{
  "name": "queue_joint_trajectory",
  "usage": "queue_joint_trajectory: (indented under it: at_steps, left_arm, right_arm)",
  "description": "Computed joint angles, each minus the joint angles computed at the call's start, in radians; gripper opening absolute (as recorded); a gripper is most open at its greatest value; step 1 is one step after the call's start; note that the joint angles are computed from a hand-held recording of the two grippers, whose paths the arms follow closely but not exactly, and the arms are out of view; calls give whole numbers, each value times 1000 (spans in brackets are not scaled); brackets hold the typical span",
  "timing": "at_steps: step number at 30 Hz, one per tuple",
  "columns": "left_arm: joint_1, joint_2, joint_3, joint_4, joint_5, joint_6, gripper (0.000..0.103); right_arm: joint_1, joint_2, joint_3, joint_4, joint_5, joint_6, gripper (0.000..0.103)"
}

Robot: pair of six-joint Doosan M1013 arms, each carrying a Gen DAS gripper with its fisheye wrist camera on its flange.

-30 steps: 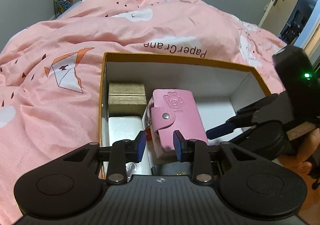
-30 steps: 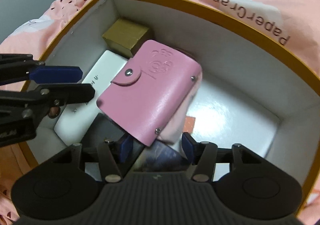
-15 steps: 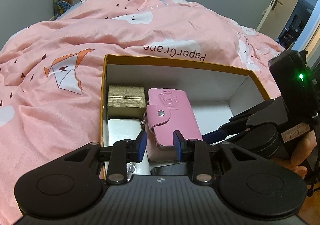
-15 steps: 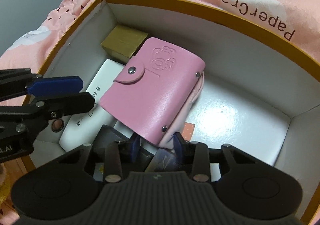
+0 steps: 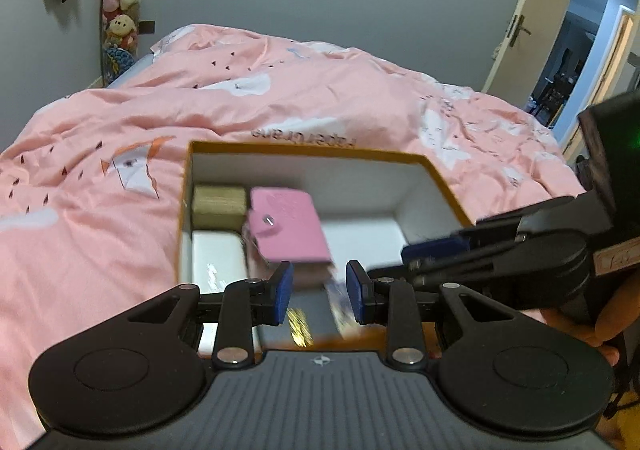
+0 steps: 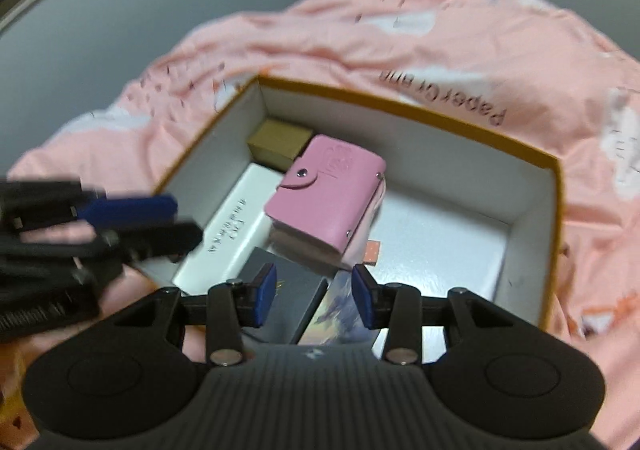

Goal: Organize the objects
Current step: 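Withdraw both tools from the box toward the remaining plush toys, then grasp the white plush with the left tool while the right tool grasps the blue-tagged duck plush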

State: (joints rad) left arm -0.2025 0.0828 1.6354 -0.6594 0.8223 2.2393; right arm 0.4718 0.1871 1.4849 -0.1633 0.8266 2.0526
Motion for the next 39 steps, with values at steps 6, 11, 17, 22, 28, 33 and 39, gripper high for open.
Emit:
queue_joint_trajectory:
  at_steps: [6,11,17,22,28,33,39]
  left_arm:
    - [-14,-81,101,35,-48,-54,35]
    - [6,-95,124,37,17,-41,35]
    - [43,-95,130,10,136,-46,35]
    - [61,-103,142,3,153,-67,35]
    - [75,-92,141,10,194,-109,35]
    - [95,-83,145,-15,216,-103,35]
    - [110,-71,148,-44,230,-76,43]
  right_arm:
    - [101,-95,120,-275,-52,360,44]
    - [173,-133,185,-404,7,579,53]
    - [236,-146,241,-490,65,771,54]
    - [263,-147,261,-506,93,838,54]
    - [284,-140,264,-516,114,837,55]
    - [279,-139,270,-486,88,825,59]
    - [272,-133,271,-463,77,817,63]
